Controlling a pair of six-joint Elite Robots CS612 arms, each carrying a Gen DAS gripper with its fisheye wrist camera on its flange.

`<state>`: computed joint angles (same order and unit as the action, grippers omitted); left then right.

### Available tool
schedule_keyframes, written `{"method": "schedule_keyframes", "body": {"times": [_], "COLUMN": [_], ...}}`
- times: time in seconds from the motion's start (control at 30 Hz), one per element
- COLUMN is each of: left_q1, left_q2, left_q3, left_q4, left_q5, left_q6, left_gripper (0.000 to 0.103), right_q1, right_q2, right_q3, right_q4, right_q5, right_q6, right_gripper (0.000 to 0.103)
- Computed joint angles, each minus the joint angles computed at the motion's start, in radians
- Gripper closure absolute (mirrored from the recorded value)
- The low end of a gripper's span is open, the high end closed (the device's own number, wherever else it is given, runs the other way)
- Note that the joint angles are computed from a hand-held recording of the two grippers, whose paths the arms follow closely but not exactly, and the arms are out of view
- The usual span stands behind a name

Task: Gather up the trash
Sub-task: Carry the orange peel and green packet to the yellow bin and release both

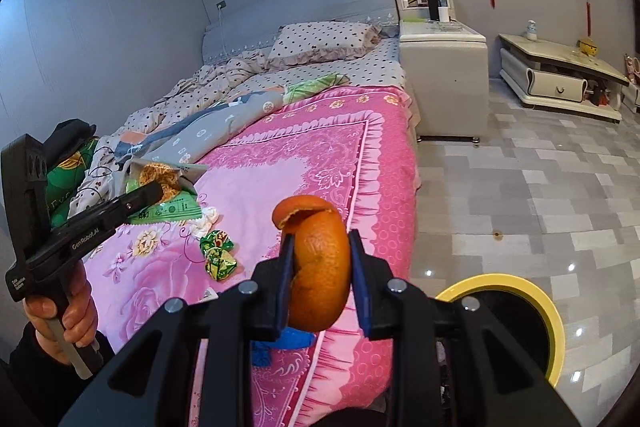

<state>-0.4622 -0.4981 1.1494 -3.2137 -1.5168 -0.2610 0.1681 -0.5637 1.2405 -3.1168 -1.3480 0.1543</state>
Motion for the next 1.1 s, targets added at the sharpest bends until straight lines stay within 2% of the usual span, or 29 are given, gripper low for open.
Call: {"method": "schedule_keyframes", "body": {"times": [0.27,0.5,0.7,1.1], "left_q1": [-0.049,-0.083,-0.105,-0.123], "left_q2": [0.029,0.071,0.107,0.19], "left_q3": [-0.058,-0.136,-0.193,-0.319], "left_q4": [0.032,0.113,0.179,0.315], "left_q5": [-0.067,-0.114,-0.139,-0.169], "left_q6": [0.041,0.074,0.092,0.103], "left_gripper": [0.1,0.1,0.1,0.1], "right_q1": [-0.042,-0.077,-0.102,-0.139], "right_q2": [-0.049,-0.068,-0.067,-0.038], "right_q3": [0.108,0.173,0.201,0.211], "right_q4": [-0.078,-0.11,-0.114,-0.097], "right_q5": [-0.053,-0.081,-0.088,-0.072], "right_q6": [0.052,0.096,0.128,0.187], "right_gripper": [0.078,0.078,0.078,0.078]}}
